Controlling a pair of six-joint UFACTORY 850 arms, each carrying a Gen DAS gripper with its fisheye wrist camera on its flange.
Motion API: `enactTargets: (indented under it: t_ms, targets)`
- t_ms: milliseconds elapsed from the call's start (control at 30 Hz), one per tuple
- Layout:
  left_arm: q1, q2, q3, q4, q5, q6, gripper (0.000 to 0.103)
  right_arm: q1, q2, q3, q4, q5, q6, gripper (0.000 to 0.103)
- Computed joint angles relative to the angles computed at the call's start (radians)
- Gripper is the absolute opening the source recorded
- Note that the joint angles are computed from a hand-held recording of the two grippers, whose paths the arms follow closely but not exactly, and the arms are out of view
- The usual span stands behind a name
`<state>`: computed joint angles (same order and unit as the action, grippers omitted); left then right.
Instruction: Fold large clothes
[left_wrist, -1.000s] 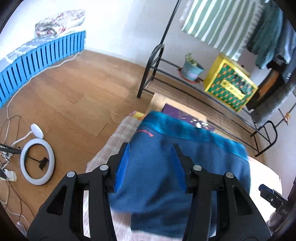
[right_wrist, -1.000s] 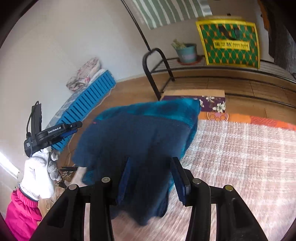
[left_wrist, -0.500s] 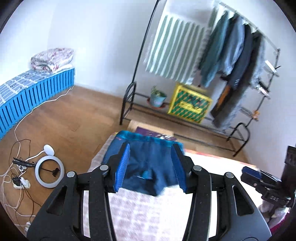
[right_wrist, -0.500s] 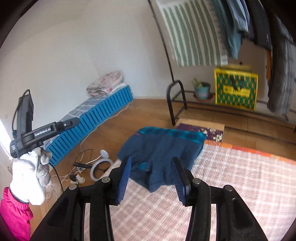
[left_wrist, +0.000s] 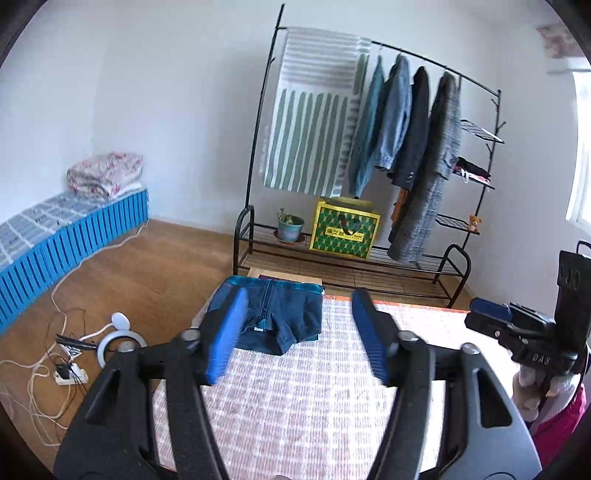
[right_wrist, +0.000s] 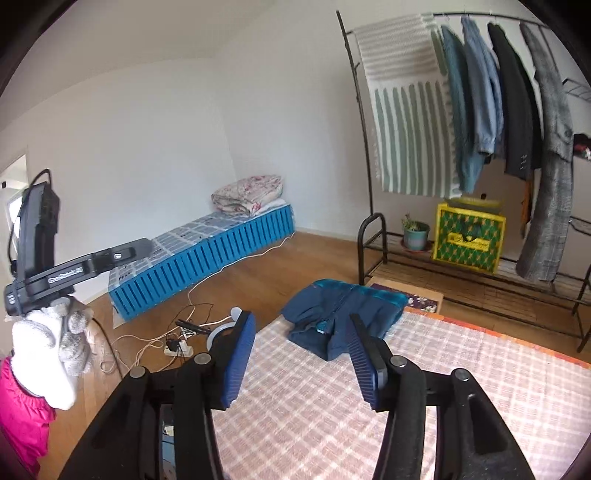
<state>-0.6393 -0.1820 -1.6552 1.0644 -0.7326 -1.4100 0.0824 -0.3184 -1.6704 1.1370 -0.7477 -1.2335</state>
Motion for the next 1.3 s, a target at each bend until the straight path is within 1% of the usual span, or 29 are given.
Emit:
enactTargets:
  t_ms: [67,133,200,267,300,367,467,600,733,767,800,833,867,900,933,1033,1100,1133,1200,1300]
  targets:
    - [-0.033,0.017,0.027,0.041,-0.011,-0.026,0.067,-0.019,0.040,0.055,0.031,-0.001,-0.028,0.053]
    - [-0.065,0.028,0.051,0.076,-0.034,-0.057,0.073,-0.040,0.078,0.106,0.053,-0.002,-0.057,0.053]
    - [-0.088,0.036,0.080,0.110,-0.047,-0.107,0.082,-0.053,0.106,0.146,0.062,0.008,-0.079,0.054]
    - [-0.101,0.043,0.112,0.125,-0.041,-0.155,0.084,-0.062,0.128,0.186,0.070,0.032,-0.109,0.058]
    - [-0.104,0.043,0.125,0.122,-0.034,-0.170,0.087,-0.065,0.139,0.207,0.071,0.048,-0.122,0.061]
    - [-0.109,0.036,0.149,0.128,-0.032,-0.207,0.090,-0.070,0.150,0.240,0.068,0.079,-0.140,0.062]
    - [-0.124,0.015,0.176,0.133,-0.042,-0.242,0.090,-0.074,0.156,0.281,0.074,0.119,-0.170,0.066]
    - [-0.124,-0.012,0.207,0.145,-0.024,-0.314,0.090,-0.073,0.155,0.327,0.106,0.172,-0.222,0.076]
    - [-0.113,-0.045,0.223,0.141,-0.010,-0.367,0.090,-0.066,0.142,0.344,0.099,0.208,-0.235,0.077]
    - [-0.112,-0.050,0.228,0.144,-0.010,-0.385,0.090,-0.065,0.141,0.350,0.099,0.213,-0.237,0.079]
    - [-0.111,-0.057,0.233,0.147,-0.012,-0.398,0.090,-0.063,0.139,0.355,0.102,0.222,-0.243,0.084]
    - [-0.109,-0.063,0.235,0.148,-0.013,-0.404,0.091,-0.059,0.139,0.366,0.120,0.240,-0.264,0.087]
    - [-0.108,-0.071,0.238,0.147,-0.016,-0.407,0.095,-0.057,0.139,0.373,0.134,0.252,-0.282,0.088]
    - [-0.108,-0.078,0.240,0.153,-0.022,-0.411,0.101,-0.055,0.136,0.375,0.139,0.262,-0.293,0.088]
    - [-0.110,-0.084,0.245,0.168,-0.030,-0.427,0.103,-0.052,0.131,0.378,0.136,0.269,-0.296,0.088]
    - [-0.111,-0.100,0.253,0.205,-0.043,-0.468,0.103,-0.046,0.119,0.383,0.137,0.281,-0.303,0.093]
    - [-0.108,-0.113,0.253,0.204,-0.045,-0.473,0.103,-0.044,0.118,0.398,0.176,0.299,-0.341,0.101]
    - [-0.105,-0.120,0.248,0.190,-0.044,-0.463,0.103,-0.042,0.119,0.408,0.216,0.313,-0.379,0.103]
    - [-0.097,-0.131,0.239,0.159,-0.038,-0.443,0.103,-0.037,0.118,0.419,0.252,0.336,-0.414,0.103]
    - [-0.091,-0.143,0.235,0.143,-0.042,-0.433,0.103,-0.032,0.103,0.417,0.224,0.348,-0.394,0.103]
